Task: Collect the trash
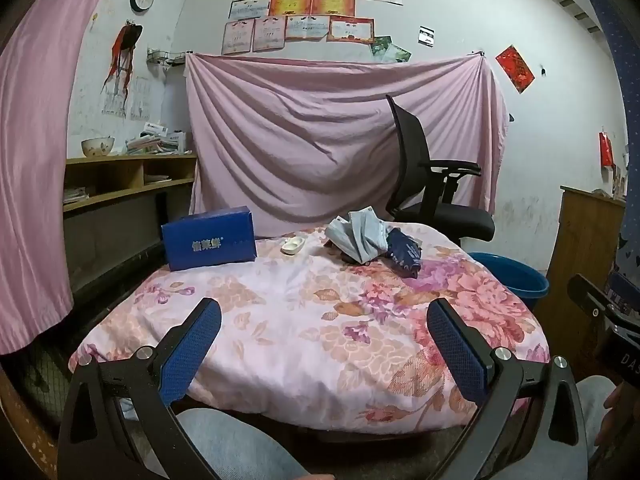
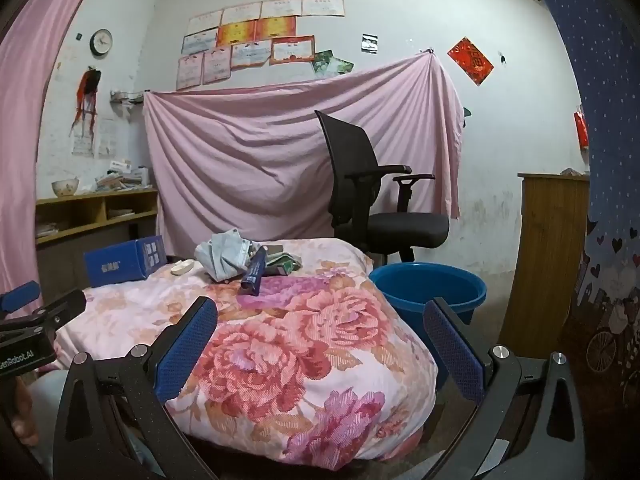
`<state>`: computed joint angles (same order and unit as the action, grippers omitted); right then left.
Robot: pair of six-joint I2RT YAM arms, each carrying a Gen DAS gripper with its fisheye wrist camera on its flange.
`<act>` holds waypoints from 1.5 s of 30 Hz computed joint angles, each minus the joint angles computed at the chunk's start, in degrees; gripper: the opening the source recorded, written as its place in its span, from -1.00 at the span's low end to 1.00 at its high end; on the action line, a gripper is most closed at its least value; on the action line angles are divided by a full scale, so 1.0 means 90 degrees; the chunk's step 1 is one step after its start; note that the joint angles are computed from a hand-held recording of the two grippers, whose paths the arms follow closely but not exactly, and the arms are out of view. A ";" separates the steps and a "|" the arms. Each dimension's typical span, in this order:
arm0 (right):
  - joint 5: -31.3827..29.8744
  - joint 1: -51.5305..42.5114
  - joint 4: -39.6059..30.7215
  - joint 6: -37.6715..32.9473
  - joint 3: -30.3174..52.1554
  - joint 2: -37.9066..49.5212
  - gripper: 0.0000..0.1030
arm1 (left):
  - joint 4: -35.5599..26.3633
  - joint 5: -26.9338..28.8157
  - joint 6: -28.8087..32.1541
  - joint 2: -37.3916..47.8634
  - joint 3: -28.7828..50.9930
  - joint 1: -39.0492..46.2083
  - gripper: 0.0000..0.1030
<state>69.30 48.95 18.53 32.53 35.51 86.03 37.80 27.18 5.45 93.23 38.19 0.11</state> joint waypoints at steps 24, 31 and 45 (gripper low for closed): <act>-0.0011 -0.0010 0.0147 -0.0028 -0.0071 -0.0018 1.00 | -0.0029 0.0041 -0.0018 0.0198 0.0117 0.0000 0.96; -0.0012 -0.0006 0.0122 0.0005 -0.0056 -0.0003 1.00 | -0.0058 0.0025 -0.0018 0.0178 0.0118 -0.0009 0.96; -0.0013 -0.0009 0.0111 0.0009 -0.0042 0.0000 1.00 | -0.0097 0.0019 -0.0010 0.0166 0.0129 -0.0011 0.96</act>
